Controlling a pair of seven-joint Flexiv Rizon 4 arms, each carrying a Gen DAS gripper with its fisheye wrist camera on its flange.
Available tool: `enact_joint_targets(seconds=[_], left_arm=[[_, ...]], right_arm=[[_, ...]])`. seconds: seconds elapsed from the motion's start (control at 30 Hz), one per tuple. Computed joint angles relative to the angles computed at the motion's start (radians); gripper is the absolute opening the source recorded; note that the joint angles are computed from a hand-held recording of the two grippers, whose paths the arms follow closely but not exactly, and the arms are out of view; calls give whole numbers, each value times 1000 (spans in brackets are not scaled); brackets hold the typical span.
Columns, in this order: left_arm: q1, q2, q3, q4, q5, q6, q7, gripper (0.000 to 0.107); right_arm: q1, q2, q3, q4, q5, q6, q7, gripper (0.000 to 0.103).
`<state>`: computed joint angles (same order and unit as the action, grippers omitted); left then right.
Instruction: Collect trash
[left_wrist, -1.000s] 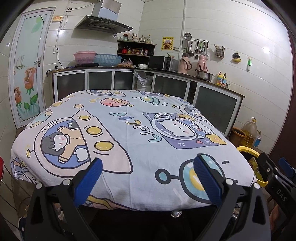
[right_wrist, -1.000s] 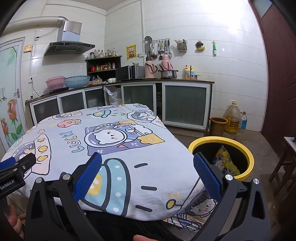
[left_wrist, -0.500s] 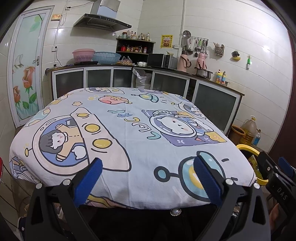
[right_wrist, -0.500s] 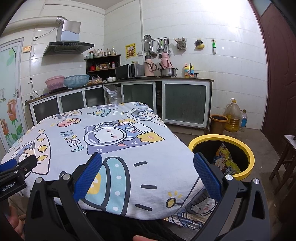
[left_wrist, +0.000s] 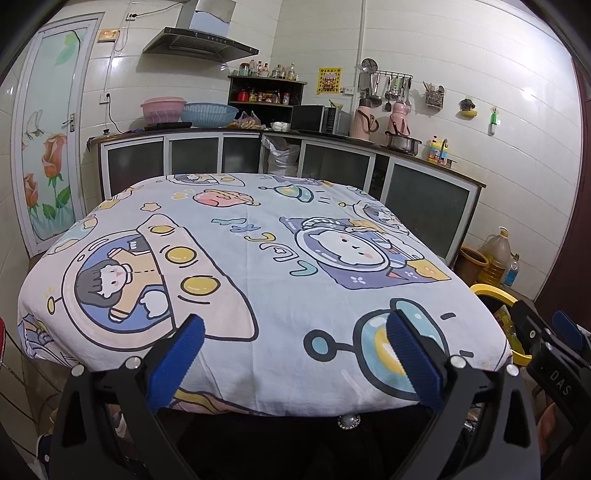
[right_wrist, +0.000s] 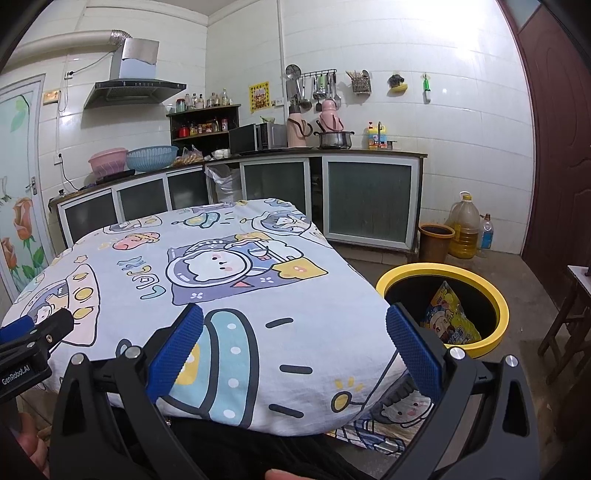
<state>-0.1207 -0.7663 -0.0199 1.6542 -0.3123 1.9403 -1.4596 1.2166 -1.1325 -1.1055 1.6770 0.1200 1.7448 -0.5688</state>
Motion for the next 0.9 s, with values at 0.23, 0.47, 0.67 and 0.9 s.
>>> enact_joint_targets(seconds=[0.23, 0.47, 0.67, 0.9], left_arm=[[6, -1, -7, -4, 10, 1, 1, 95], [7, -1, -8, -6, 14, 1, 1, 95], [6, -1, -7, -6, 14, 1, 2, 95], [6, -2, -8, -7, 20, 2, 6, 95]], right_arm=[[0, 1, 1, -1, -2, -2, 0, 95], [-6, 4, 7, -5, -7, -5, 0, 95], [-5, 5, 8, -5, -8, -6, 2, 95], [-7, 8, 11, -2, -10, -4, 1, 95]])
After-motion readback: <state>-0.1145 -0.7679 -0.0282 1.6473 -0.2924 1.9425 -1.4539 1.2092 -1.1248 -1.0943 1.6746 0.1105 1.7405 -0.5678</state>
